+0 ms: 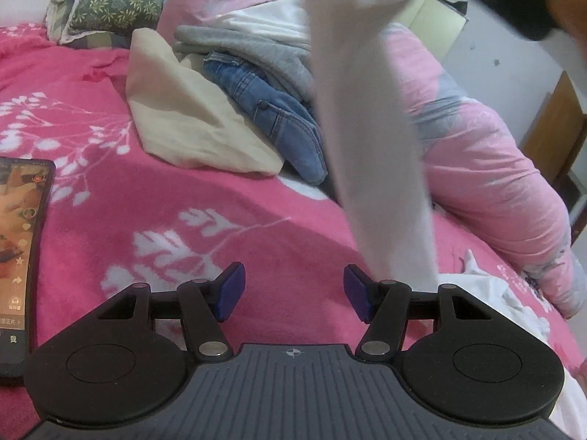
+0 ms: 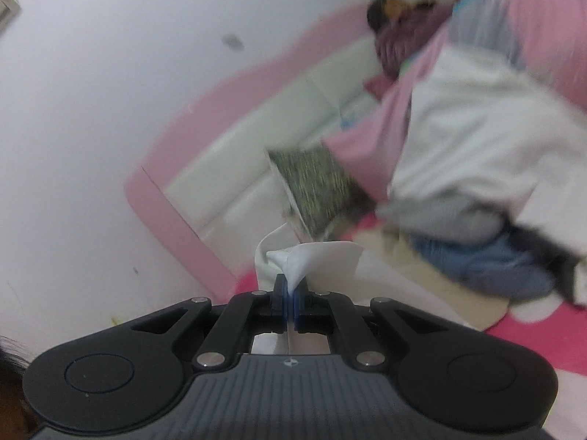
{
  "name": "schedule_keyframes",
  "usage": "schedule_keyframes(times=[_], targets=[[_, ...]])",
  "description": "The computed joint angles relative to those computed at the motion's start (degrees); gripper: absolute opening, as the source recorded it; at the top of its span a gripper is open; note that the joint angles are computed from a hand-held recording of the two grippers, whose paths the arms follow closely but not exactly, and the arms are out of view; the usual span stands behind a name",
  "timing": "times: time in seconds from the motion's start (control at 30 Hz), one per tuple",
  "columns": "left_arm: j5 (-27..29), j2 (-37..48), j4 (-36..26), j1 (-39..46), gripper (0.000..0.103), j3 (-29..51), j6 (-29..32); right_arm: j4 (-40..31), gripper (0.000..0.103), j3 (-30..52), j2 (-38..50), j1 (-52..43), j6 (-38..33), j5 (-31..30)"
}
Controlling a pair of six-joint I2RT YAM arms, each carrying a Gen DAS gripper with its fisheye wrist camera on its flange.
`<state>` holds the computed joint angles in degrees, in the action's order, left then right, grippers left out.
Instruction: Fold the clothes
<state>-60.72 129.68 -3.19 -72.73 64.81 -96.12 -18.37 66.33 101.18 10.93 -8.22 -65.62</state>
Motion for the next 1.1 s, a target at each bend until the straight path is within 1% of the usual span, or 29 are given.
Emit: schedule_keyframes(times=[0.07, 0.2, 0.27, 0.3, 0.33, 0.37, 0.4, 0.43, 0.47, 0.5, 0.6, 0.67, 0.73, 0.77, 0.83, 0.93, 0.97, 1.03, 1.1], targets=[[0.1, -0.3, 0.6, 0.1, 0.06, -0.6, -0.3, 1.2, 0.002, 0.0, 2.2, 2.4, 0.1, 2.1], [0.5, -0.7, 2.3, 0.3, 0.06, -1.6, 0.1, 5.0, 0.002, -0.1, 6.0, 5.1, 1.1, 3.6], [1.0, -0.6, 3.4, 0.5, 0.06, -1.7, 1.1, 3.7, 0.003, 1.2, 7.5, 5.9, -0.9, 5.0], [1.2, -0.5, 3.7, 0.5, 0.06, -1.6, 1.6, 3.3, 0.004, 2.2, 8.7, 6.8, -2.1, 7.3], [1.3, -0.4, 3.6, 0.5, 0.06, -1.4, 1.8, 2.4, 0.008, 3.0, 9.4, 7.7, -3.9, 10.1], [1.4, -0.3, 3.6, 0.5, 0.06, -1.3, 1.8, 1.4, 0.023, 3.5, 9.9, 8.6, -5.8, 14.0], [1.5, -0.2, 3.5, 0.5, 0.06, -1.3, 1.8, 1.9, 0.034, 4.0, 10.8, 9.7, -6.3, 19.0], [1.6, -0.1, 3.5, 0.6, 0.06, -1.3, 1.8, 3.1, 0.047, 3.8, 11.3, 10.4, -5.9, 23.3], [1.6, -0.1, 3.4, 0.6, 0.06, -1.3, 1.5, 4.3, 0.047, 3.3, 11.4, 10.5, -5.5, 25.7], [1.5, -0.1, 3.3, 0.7, 0.06, -1.4, 1.2, 5.5, 0.047, 2.6, 11.3, 9.6, -4.9, 26.0], [1.9, -0.2, 3.0, 1.1, 0.06, -1.8, -0.1, 7.7, 0.047, -0.4, 9.0, 4.6, -2.7, 20.9], [2.1, -0.2, 2.7, 1.2, 0.06, -1.7, -0.6, 7.9, 0.047, -3.7, 5.1, 0.2, -3.0, 17.3], [2.2, -0.7, 2.7, 1.7, 0.06, -2.4, -0.8, 6.9, 0.047, -6.9, 1.1, -4.0, -5.3, 15.0], [1.9, -1.0, 1.6, 1.9, 0.06, -2.5, -2.1, 6.7, 0.046, -8.7, -0.9, -5.8, -6.6, 14.5], [1.1, -2.0, -0.8, 2.3, 0.06, -3.6, -6.8, 6.1, 0.045, -12.8, -5.7, -9.4, -10.5, 14.4], [1.1, -2.8, -3.7, 2.9, 0.06, -4.8, -12.4, 5.2, 0.043, -17.7, -11.4, -10.7, -19.8, 19.1], [1.6, -2.9, -4.7, 2.9, 0.06, -4.7, -13.1, 5.5, 0.043, -18.8, -12.3, -9.6, -22.4, 20.9], [2.5, -2.0, -6.4, 3.1, 0.06, -3.4, -12.9, 5.4, 0.042, -19.4, -13.2, -6.0, -26.3, 23.9], [2.1, -1.6, -7.7, 2.7, 0.06, -2.3, -12.3, 3.1, 0.042, -16.5, -10.5, -0.8, -27.3, 25.9]])
